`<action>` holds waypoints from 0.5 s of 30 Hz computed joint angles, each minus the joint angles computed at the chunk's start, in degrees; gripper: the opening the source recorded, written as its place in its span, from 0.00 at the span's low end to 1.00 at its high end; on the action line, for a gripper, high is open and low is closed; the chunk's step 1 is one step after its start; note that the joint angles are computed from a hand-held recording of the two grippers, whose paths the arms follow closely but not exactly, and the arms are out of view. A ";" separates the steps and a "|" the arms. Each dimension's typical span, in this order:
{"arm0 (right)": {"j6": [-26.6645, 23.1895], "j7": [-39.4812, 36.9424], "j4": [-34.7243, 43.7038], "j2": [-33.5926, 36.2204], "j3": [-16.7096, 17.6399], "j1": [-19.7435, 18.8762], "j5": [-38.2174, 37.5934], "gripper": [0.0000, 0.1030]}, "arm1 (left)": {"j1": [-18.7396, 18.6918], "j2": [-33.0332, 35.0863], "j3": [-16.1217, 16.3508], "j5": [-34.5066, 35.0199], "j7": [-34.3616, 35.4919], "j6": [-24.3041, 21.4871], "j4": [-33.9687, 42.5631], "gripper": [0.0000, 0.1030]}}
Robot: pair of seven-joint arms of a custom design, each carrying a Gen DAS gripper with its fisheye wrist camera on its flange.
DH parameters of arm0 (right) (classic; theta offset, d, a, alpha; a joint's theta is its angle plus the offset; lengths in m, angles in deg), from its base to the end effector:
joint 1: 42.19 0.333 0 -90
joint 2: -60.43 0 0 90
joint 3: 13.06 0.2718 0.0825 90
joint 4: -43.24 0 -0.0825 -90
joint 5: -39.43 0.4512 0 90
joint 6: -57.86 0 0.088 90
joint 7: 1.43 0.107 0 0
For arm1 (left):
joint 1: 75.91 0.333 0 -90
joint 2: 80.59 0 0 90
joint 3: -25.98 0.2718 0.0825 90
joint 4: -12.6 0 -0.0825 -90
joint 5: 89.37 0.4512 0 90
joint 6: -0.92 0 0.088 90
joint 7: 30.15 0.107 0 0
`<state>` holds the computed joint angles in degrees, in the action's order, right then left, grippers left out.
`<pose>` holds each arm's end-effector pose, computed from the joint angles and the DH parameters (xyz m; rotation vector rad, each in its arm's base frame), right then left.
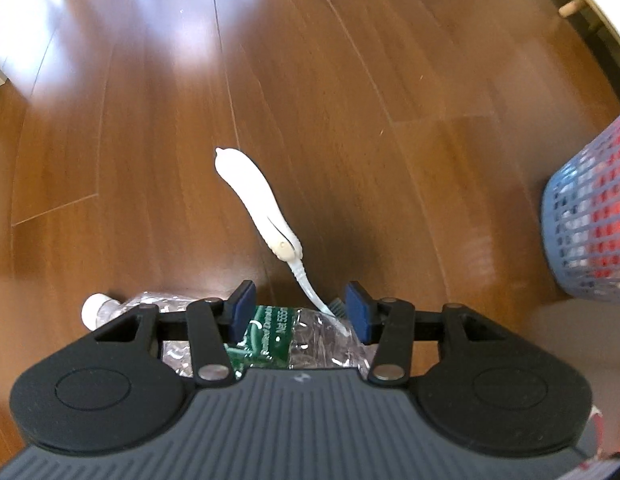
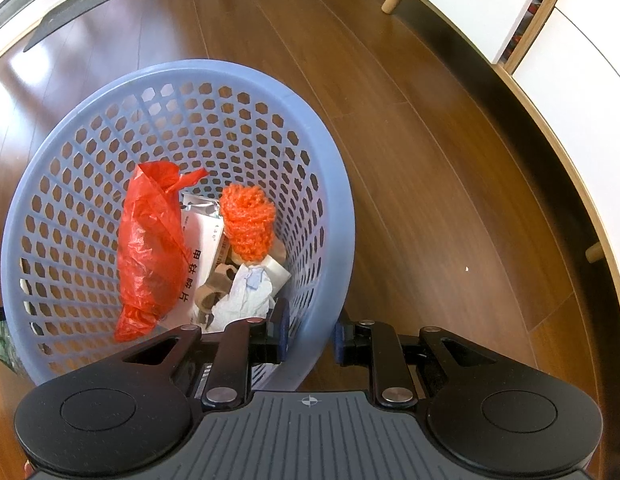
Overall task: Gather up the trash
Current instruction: 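Move the left tool to the white plastic handle and grasp it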
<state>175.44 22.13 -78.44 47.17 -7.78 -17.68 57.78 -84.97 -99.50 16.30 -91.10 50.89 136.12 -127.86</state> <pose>0.4917 0.3026 0.4622 -2.8254 0.0260 -0.0274 0.5014 -0.1674 0.3655 -1.9448 2.2591 -0.2755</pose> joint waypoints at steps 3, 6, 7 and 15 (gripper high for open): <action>0.00 -0.39 -0.08 -0.07 -0.06 0.05 0.39 0.18 | 0.68 2.45 -1.22 2.94 -2.93 0.63 0.90 0.39; 0.31 0.06 0.09 0.19 0.08 0.09 0.62 0.18 | 0.82 6.00 -1.76 4.92 -5.64 0.32 3.34 0.37; 0.63 0.24 0.00 0.20 0.17 0.11 0.51 0.18 | 0.83 7.34 -1.79 5.52 -6.22 0.22 4.40 0.37; 1.68 -0.65 -0.13 0.50 0.10 0.48 1.54 0.18 | 0.08 10.05 -1.32 4.86 -7.90 -0.64 5.49 0.13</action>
